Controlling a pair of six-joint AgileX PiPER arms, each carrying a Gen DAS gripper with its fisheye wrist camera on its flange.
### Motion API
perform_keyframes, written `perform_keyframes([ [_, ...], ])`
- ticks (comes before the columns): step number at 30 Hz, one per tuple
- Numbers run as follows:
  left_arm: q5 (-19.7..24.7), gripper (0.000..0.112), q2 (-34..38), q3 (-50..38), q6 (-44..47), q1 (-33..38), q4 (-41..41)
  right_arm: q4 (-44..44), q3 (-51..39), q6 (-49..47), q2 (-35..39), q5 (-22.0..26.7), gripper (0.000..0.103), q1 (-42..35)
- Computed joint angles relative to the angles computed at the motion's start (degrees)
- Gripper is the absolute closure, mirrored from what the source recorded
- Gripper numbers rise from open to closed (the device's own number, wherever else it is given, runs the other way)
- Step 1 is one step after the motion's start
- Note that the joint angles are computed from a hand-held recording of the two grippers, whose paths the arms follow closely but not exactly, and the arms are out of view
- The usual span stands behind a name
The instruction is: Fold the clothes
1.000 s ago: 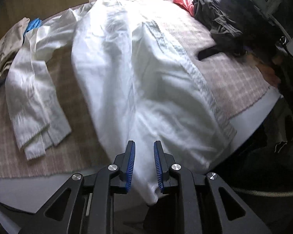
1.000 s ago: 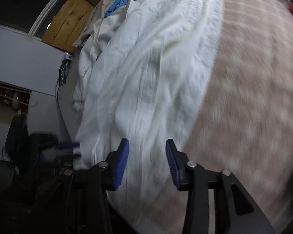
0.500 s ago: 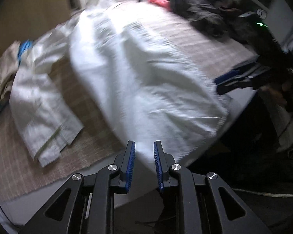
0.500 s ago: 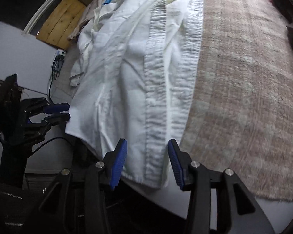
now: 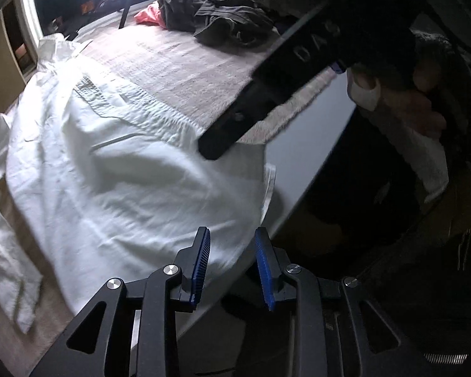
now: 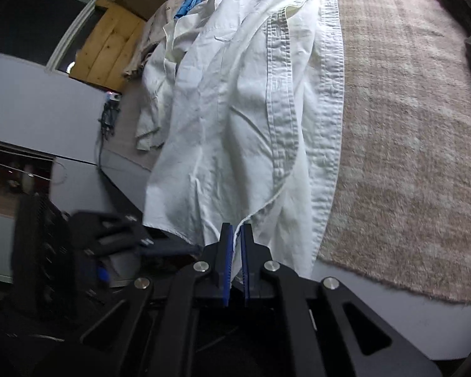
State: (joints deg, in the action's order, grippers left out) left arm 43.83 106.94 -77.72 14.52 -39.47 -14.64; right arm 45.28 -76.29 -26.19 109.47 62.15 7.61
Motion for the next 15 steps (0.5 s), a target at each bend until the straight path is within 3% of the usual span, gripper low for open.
perform_keyframes([
  [11,1.03,0.083,7.55,-8.93,-13.80,-7.89,9.55,-4.42,1.63,-0.32,4.93,3.63,0.094,-3.94],
  [15,2.62,0.083,11.74,-13.88,-18.01,-9.01,12.68,-2.89,3.29,-2.34,3.30,4.49,0.081,-7.10],
])
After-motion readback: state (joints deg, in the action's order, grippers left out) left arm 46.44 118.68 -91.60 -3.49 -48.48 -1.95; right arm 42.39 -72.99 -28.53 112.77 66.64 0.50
